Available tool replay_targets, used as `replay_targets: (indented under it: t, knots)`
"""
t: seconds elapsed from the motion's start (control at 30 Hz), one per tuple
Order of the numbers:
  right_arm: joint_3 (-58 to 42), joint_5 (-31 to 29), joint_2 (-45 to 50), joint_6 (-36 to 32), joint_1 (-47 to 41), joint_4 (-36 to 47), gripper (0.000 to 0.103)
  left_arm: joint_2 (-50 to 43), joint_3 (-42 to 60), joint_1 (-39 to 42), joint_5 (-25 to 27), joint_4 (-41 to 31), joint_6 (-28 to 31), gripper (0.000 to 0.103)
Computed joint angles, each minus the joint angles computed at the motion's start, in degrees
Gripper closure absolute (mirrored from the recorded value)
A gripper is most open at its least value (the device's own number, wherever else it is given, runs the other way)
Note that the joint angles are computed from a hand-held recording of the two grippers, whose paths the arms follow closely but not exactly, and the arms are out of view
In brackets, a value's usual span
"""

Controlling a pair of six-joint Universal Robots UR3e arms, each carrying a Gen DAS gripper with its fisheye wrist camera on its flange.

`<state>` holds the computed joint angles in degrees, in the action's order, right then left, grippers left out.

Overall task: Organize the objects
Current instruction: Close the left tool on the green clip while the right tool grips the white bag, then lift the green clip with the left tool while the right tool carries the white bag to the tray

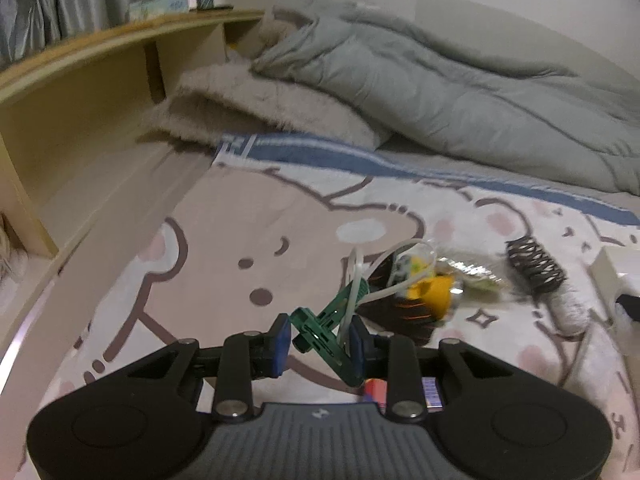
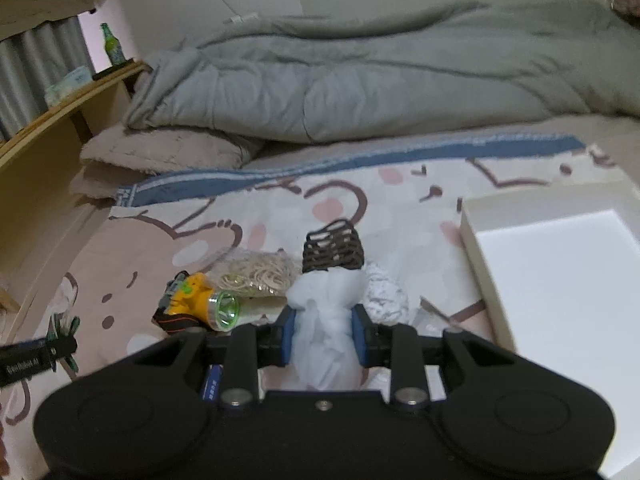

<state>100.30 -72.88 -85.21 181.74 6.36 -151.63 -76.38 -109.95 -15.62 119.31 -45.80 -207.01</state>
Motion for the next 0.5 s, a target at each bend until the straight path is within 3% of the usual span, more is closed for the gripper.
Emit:
replay_targets:
  t: [0.5]
  knots:
    - [9.44,2.16,-20.61,-11.84,-5.52,5.24,0.071,-4.64,13.70,-17.01,9.60,-10.55,-7.43,0.071]
